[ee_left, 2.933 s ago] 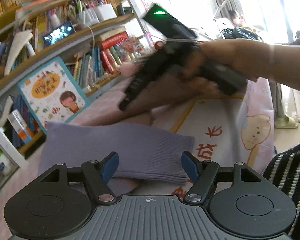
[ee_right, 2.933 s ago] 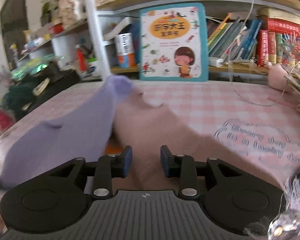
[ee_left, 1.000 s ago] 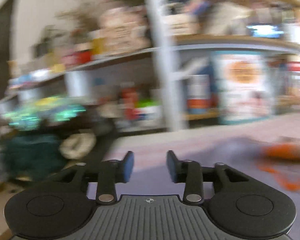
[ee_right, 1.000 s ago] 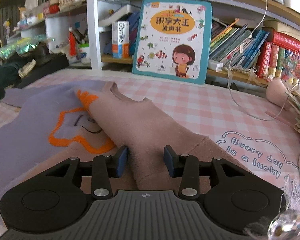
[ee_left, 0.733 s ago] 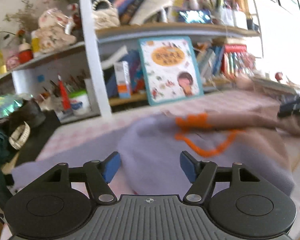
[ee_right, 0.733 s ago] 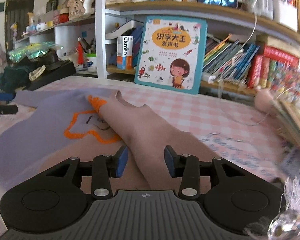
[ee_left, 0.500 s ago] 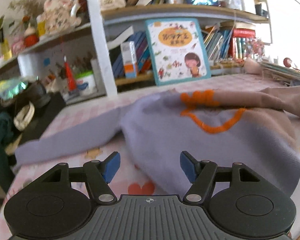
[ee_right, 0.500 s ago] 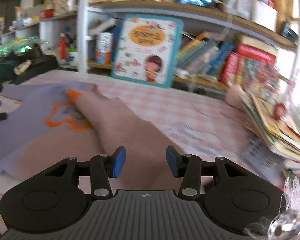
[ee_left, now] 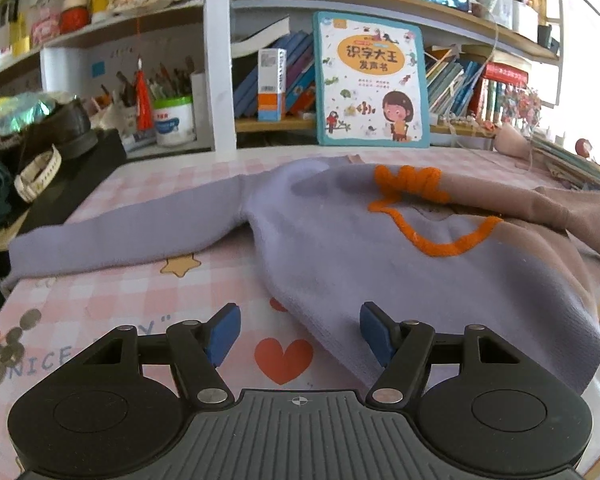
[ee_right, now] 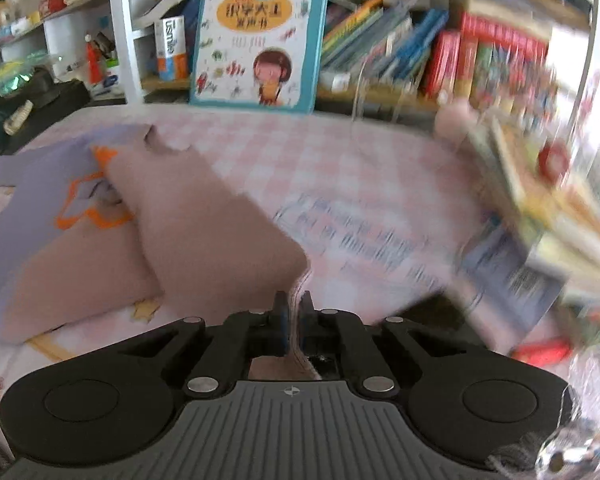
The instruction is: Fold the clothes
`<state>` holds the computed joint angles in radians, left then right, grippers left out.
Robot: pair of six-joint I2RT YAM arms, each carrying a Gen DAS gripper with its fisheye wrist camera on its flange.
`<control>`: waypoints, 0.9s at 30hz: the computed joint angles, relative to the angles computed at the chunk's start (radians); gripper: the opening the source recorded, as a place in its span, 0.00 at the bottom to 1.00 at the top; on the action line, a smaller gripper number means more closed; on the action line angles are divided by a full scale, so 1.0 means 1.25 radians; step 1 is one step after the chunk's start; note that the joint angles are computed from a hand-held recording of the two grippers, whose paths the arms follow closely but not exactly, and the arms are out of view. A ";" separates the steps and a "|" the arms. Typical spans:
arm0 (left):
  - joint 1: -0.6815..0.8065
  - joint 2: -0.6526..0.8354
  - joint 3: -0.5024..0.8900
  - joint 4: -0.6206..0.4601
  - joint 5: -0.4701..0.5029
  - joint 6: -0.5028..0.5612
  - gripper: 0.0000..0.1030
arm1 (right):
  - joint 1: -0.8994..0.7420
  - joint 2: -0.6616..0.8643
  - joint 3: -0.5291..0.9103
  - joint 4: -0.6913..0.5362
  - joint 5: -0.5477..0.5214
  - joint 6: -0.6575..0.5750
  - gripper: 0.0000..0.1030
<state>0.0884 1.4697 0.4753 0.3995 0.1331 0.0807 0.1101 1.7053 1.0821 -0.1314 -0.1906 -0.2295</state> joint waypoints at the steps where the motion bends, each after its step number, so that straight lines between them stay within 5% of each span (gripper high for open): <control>1: 0.002 0.003 0.004 -0.003 0.004 -0.005 0.66 | 0.005 0.013 0.023 0.009 0.022 -0.002 0.04; 6: -0.016 0.016 0.022 -0.011 -0.016 -0.010 0.66 | 0.068 0.166 0.209 0.070 0.216 -0.044 0.04; 10: -0.034 0.027 0.031 -0.013 -0.039 0.005 0.66 | 0.123 0.338 0.364 0.211 0.409 -0.168 0.04; 13: -0.036 0.035 0.037 -0.014 -0.041 0.009 0.66 | 0.123 0.489 0.564 0.169 0.440 -0.159 0.07; 15: -0.030 0.041 0.043 -0.018 -0.032 0.008 0.66 | 0.120 0.607 0.745 0.066 0.467 -0.146 0.37; 17: -0.023 0.043 0.046 -0.021 -0.025 0.012 0.66 | 0.116 0.653 0.821 0.003 0.471 -0.104 0.44; 22: 0.000 0.024 0.032 -0.019 -0.008 0.009 0.66 | 0.096 0.446 0.489 0.119 0.241 0.086 0.53; 27: 0.044 0.046 0.054 -0.028 0.053 -0.061 0.66 | 0.038 0.255 0.222 0.069 -0.106 0.198 0.55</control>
<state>0.1433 1.5270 0.5429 0.3651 0.1996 0.0042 0.1571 2.0243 1.3601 -0.0451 -0.3227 0.0183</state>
